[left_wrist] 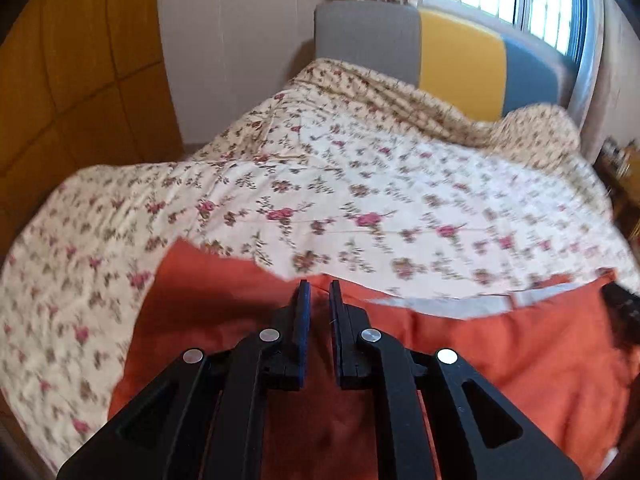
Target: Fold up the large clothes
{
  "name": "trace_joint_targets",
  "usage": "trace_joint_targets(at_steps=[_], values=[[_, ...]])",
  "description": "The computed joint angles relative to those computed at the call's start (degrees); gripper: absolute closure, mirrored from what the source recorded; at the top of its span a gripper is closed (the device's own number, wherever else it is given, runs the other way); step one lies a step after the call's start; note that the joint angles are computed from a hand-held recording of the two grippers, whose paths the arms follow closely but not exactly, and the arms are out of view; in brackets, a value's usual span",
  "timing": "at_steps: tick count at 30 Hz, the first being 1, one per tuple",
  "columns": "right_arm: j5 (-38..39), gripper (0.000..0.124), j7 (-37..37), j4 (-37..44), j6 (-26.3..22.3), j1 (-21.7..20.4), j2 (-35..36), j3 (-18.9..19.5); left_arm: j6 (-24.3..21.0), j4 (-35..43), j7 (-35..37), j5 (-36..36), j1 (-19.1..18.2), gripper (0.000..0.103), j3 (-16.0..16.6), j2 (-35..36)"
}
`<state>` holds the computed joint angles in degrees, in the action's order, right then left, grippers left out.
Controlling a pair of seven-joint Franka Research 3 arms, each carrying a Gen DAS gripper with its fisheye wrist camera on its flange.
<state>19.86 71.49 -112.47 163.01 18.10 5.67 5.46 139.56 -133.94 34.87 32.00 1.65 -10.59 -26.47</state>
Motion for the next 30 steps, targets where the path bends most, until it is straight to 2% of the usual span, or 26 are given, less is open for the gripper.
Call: trace_joint_targets(at_steps=[1,2,5,7,11,15,21,24,27,28,29,30], values=[[-1.17,0.088,0.85,0.57,0.09,0.13,0.93,-0.31,0.75,-0.45,0.23,0.88,0.4,0.094,0.18,0.18],[-1.51,0.088,0.79,0.95,0.44,0.14,1.79,-0.33,1.57,-0.82,0.19,2.05,0.91,0.089,0.11,0.52],[-2.01,0.086,0.55,0.95,1.77,0.25,3.17,-0.2,4.3,-2.55,-0.31,5.25,2.0,0.065,-0.33,0.52],[-1.97,0.086,0.36,1.23,2.33,0.2,4.09,-0.08,5.26,-3.59,-2.02,7.5,2.93,0.059,-1.07,-0.12],[1.79,0.086,-2.0,2.76,0.9,-1.08,5.7,1.14,10.56,-5.82,-2.87,6.19,3.24,0.055,1.01,-0.11],[9.35,0.086,-7.5,2.55,2.15,-2.81,6.25,3.2,16.62,-8.79,-5.07,5.56,4.95,0.053,1.37,-0.31],[7.02,0.086,-5.11,1.54,5.61,-0.6,6.61,1.55,19.57,-9.77,-5.72,4.44,6.5,0.053,0.83,0.62],[5.29,0.086,-3.84,1.42,5.65,-0.26,6.58,1.07,18.47,-9.68,-6.25,4.75,7.06,0.053,-0.24,0.1],[4.26,0.086,-2.96,1.46,5.53,-0.25,6.59,0.94,9.59,-7.69,-7.69,4.36,6.3,0.052,-2.95,-2.16],[3.88,0.086,-2.64,1.45,5.58,-0.19,6.57,0.86,6.97,-7.14,-9.28,4.87,6.15,0.043,-4.04,-3.17],[3.58,0.086,-2.38,1.36,5.76,-0.13,6.56,0.84,4.61,-6.73,-11.65,5.89,6.03,0.029,-5.54,-4.7],[3.43,0.086,-2.27,1.29,5.87,-0.16,6.53,0.88,2.51,-6.27,-14.36,7.57,6.02,0.024,-7.33,-6.28]])
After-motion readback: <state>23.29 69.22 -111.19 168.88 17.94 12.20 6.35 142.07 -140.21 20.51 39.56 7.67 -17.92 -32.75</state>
